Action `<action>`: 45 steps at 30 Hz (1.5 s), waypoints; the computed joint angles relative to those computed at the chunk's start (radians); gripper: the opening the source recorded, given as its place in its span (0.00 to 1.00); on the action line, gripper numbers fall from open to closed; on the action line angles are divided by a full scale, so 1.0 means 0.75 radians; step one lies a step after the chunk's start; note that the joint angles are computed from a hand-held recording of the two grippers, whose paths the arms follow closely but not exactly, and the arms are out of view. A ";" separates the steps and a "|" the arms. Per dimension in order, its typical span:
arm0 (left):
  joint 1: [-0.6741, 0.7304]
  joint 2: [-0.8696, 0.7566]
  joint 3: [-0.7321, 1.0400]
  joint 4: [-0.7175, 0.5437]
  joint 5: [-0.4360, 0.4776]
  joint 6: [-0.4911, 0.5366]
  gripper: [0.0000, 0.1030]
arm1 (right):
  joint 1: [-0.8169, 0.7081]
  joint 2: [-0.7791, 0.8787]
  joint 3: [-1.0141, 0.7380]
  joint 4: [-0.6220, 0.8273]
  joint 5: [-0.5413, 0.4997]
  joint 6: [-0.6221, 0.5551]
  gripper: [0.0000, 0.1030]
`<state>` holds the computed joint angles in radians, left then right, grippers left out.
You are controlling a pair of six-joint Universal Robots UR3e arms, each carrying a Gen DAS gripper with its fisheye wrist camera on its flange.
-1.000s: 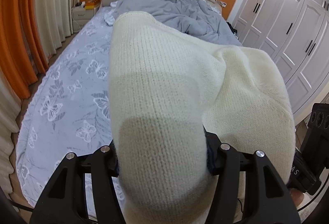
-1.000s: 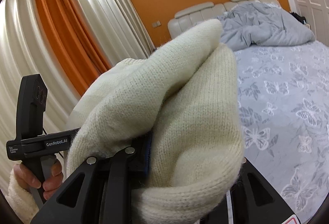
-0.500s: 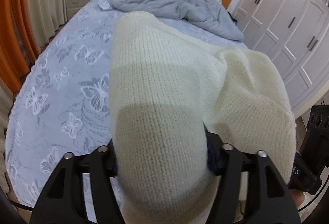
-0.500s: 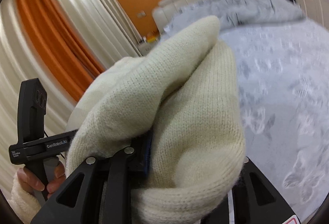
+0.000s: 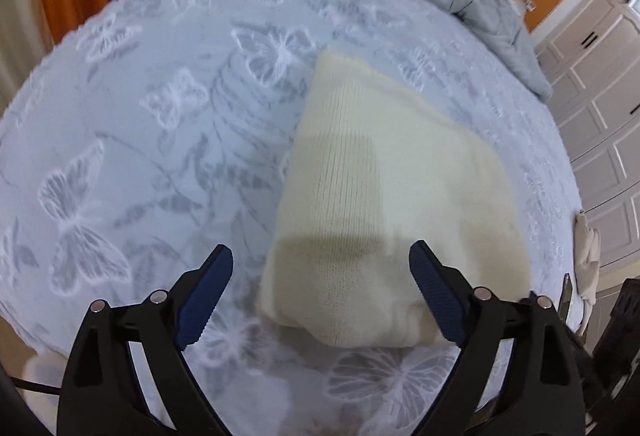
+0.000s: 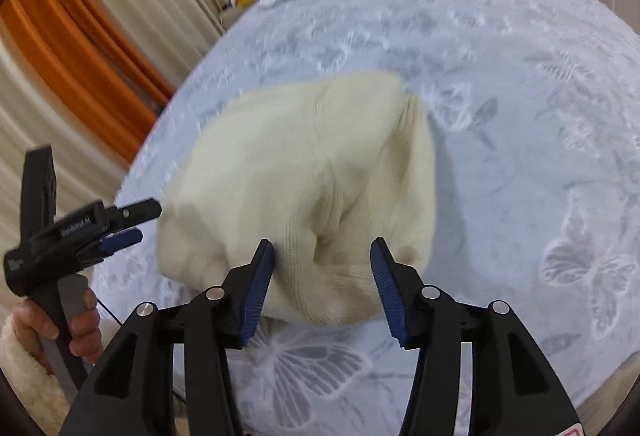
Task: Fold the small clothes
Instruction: 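Lower the cardigan bundle onto the bed and open both grippers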
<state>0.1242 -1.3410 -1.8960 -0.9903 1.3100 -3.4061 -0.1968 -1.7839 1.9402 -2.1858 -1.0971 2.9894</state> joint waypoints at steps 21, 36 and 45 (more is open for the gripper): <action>-0.198 -0.100 0.134 -0.175 0.212 0.061 0.52 | 0.035 -0.083 -0.005 0.053 -0.084 -0.035 0.15; -0.337 -0.113 0.311 -0.253 0.383 0.016 0.52 | 0.211 -0.040 -0.047 0.036 -0.219 -0.040 0.07; -0.455 -0.172 0.436 -0.276 0.494 -0.033 0.52 | 0.285 0.068 -0.008 0.019 -0.391 -0.073 0.05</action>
